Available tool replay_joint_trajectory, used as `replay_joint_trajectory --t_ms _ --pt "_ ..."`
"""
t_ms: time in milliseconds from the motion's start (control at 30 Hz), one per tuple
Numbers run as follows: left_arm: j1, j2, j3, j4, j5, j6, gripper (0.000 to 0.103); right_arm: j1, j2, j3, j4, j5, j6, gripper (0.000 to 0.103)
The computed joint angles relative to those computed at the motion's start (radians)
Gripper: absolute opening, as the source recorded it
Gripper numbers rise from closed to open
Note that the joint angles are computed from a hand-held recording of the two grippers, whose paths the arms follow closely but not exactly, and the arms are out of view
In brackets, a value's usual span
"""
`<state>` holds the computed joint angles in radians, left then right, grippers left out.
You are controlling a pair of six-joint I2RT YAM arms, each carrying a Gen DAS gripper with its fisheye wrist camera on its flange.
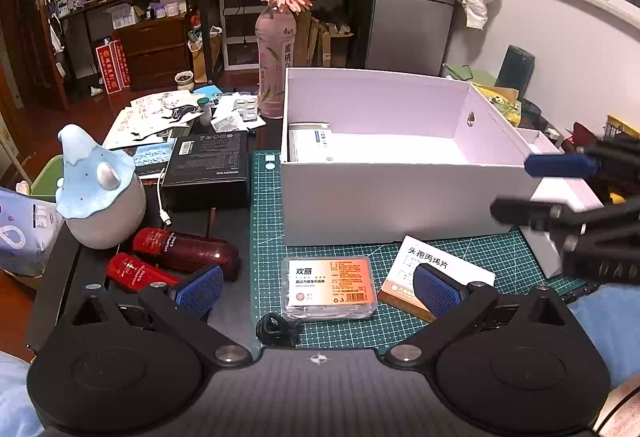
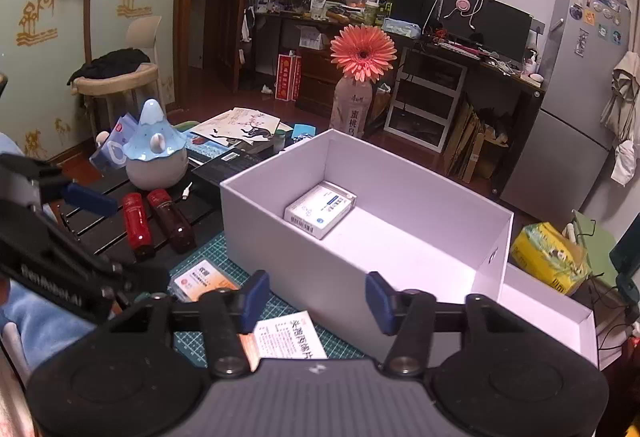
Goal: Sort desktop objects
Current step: 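Move the right tool toward the white-and-orange medicine box on the mat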
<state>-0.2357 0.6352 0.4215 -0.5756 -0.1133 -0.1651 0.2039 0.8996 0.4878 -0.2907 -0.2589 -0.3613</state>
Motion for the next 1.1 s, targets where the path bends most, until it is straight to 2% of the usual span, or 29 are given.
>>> replay_joint_trajectory --t_ms 200,333,600,733,800,1100 --pt "-0.013 0.000 -0.001 -0.001 -0.015 -0.004 0.102 -0.037 -0.013 -0.073 0.047 -0.039 0.049 0.059" --pt "-0.023 -0.005 0.000 -0.007 -0.028 -0.011 0.102 -0.044 -0.037 -0.115 0.069 -0.037 0.050 0.070" --pt "-0.054 -0.018 0.001 -0.015 -0.059 -0.015 0.102 -0.070 -0.077 -0.161 0.089 -0.044 0.052 0.070" --pt "-0.072 -0.025 0.002 -0.021 -0.077 -0.020 0.102 -0.076 -0.080 -0.180 0.109 -0.041 0.058 0.077" --pt "-0.085 -0.027 0.003 -0.026 -0.088 -0.022 0.103 -0.074 -0.072 -0.188 0.125 -0.041 0.071 0.078" --pt "-0.083 -0.029 0.007 -0.038 -0.084 -0.019 0.103 0.004 -0.024 -0.222 0.217 0.032 0.061 0.083"
